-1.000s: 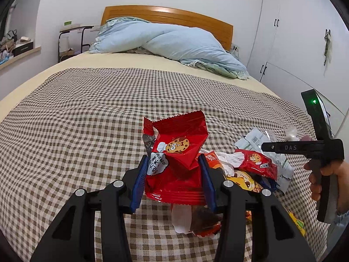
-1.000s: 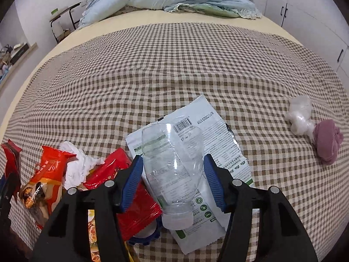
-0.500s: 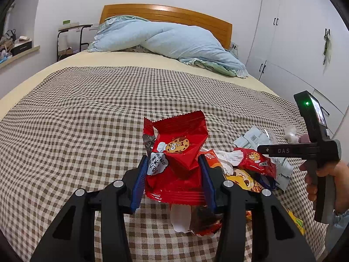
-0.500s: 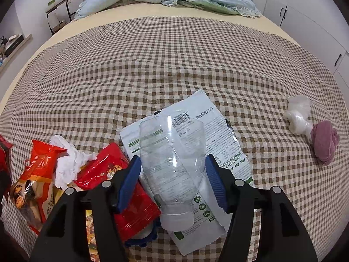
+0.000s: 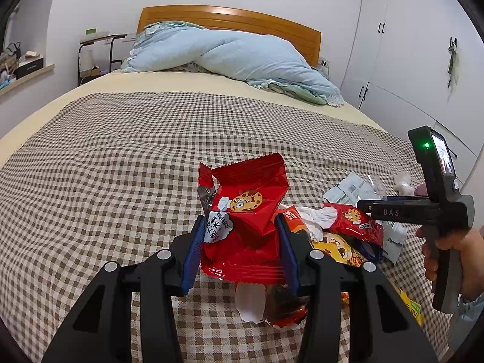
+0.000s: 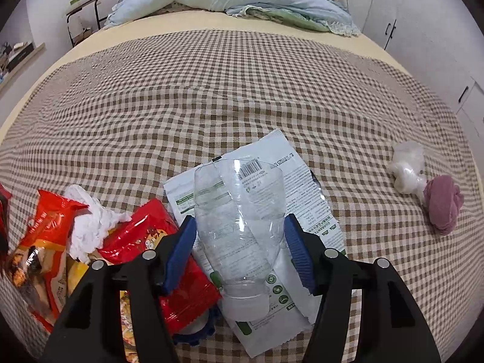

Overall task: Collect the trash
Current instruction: 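Close the right tool on the clear plastic bottle while the left tool holds the red packet, then lift the red packet and clear bottle off the bed with both tools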

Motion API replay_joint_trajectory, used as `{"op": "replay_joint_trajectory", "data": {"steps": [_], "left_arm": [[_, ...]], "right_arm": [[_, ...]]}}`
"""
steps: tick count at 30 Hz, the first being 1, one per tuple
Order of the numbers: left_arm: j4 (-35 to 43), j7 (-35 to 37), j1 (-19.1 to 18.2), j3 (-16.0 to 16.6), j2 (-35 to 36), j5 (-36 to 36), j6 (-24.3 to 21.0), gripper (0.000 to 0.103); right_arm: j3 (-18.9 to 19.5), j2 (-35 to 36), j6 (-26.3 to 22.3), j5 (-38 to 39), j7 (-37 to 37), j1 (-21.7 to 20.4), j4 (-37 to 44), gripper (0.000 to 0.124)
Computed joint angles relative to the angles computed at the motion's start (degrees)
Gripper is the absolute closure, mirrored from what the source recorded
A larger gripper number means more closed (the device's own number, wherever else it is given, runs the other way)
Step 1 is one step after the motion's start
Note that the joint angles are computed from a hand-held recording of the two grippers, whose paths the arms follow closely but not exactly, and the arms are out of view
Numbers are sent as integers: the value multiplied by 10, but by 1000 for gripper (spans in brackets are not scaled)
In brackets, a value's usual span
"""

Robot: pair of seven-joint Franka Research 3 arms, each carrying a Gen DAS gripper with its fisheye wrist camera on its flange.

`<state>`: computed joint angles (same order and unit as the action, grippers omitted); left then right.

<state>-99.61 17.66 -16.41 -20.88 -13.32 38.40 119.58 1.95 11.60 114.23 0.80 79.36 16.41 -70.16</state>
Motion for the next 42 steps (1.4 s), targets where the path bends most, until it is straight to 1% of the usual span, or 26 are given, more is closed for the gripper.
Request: {"op": "replay_joint_trajectory", "data": {"steps": [4, 11, 16, 24, 40, 42], "left_arm": [[0, 0, 0, 0, 0, 1, 0, 60], [-2, 1, -1, -2, -3, 0, 3, 60], [-1, -1, -2, -5, -4, 5, 3, 60], [-4, -8, -2, -8, -11, 12, 6, 60], [-9, -19, 1, -20, -28, 31, 22, 60], [-7, -18, 1, -23, -29, 35, 21, 60]], "right_arm": [[-1, -14, 20, -16, 0, 2, -21, 65], [0, -37, 43, -15, -1, -5, -49, 65], [1, -51, 49, -9, -2, -9, -60, 65], [5, -88, 90, -2, -12, -16, -102, 65], [11, -162, 140, 30, -44, -30, -172, 66], [10, -179, 153, 37, -54, -32, -191, 66]]}}
